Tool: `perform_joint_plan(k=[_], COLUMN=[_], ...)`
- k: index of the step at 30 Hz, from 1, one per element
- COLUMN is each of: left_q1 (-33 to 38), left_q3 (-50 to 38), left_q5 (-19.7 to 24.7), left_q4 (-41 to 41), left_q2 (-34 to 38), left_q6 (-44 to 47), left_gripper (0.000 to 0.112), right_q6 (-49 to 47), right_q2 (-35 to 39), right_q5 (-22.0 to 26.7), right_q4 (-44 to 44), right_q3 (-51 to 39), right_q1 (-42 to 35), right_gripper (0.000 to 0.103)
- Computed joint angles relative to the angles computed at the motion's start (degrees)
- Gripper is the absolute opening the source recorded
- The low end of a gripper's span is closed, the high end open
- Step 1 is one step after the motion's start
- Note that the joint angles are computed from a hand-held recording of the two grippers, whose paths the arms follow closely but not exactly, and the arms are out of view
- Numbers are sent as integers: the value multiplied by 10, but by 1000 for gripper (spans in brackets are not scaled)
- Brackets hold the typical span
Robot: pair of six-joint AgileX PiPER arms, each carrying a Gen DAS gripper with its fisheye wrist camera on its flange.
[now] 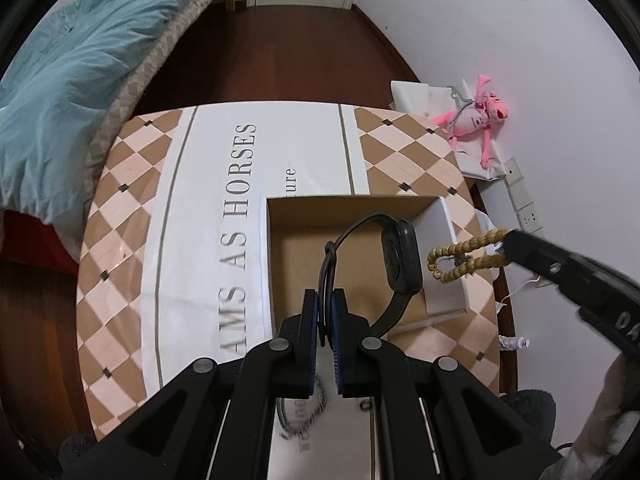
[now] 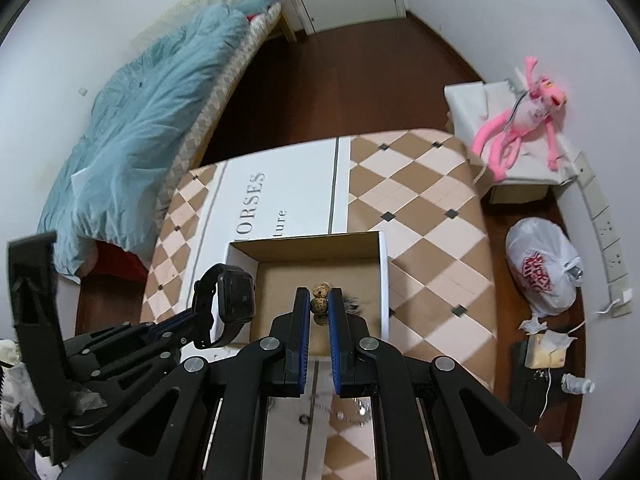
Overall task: Organize jewelry
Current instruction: 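Carry the band and beads into the white box and open both grippers, then lift both grippers out of the box and back over the table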
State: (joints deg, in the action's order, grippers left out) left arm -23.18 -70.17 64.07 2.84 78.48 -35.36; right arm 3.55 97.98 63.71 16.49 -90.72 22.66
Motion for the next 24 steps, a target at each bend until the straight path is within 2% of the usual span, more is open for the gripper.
perform_joint_plan(k=[3,7,10,12,14,16,18,20,22,24], left_q1=[35,58,73,74,72,72,66,58,40,23], left_q3=[-6,-27,-38,-46,-49,-47,-54,-58,-51,-36], left_q5=[-13,-8,-5,0,-2,-6,3,10,12,9], left_q4=[-39,-67,-81,-73,-65,-59,-40,-18,22,57], left_q2=[33,72,92,97,92,84,84,83,72,60], left_q6=[44,70,78,70,58,47,34,22,-4,-30], left_gripper=[5,14,14,30,70,77,79,94,97,97], right_q6=[7,-9,-41,-43,-46,-48,-49,-44,-31,-2], right_q2=[46,83,119,131,133,125,114,103,87,68], right_q5=[3,3,38,46,51,48,43,36,22,7], right_q4=[-4,14,58,64,67,67,63,46,8,-53], right_q3=[-28,-45,-71,-72,-66,-54,-41,-32,-16,8], right_q1=[7,2,-18,-24,-31,-35,-38,-35,-24,-1], right_gripper=[9,9,10,10,11,19,48,55,66,92])
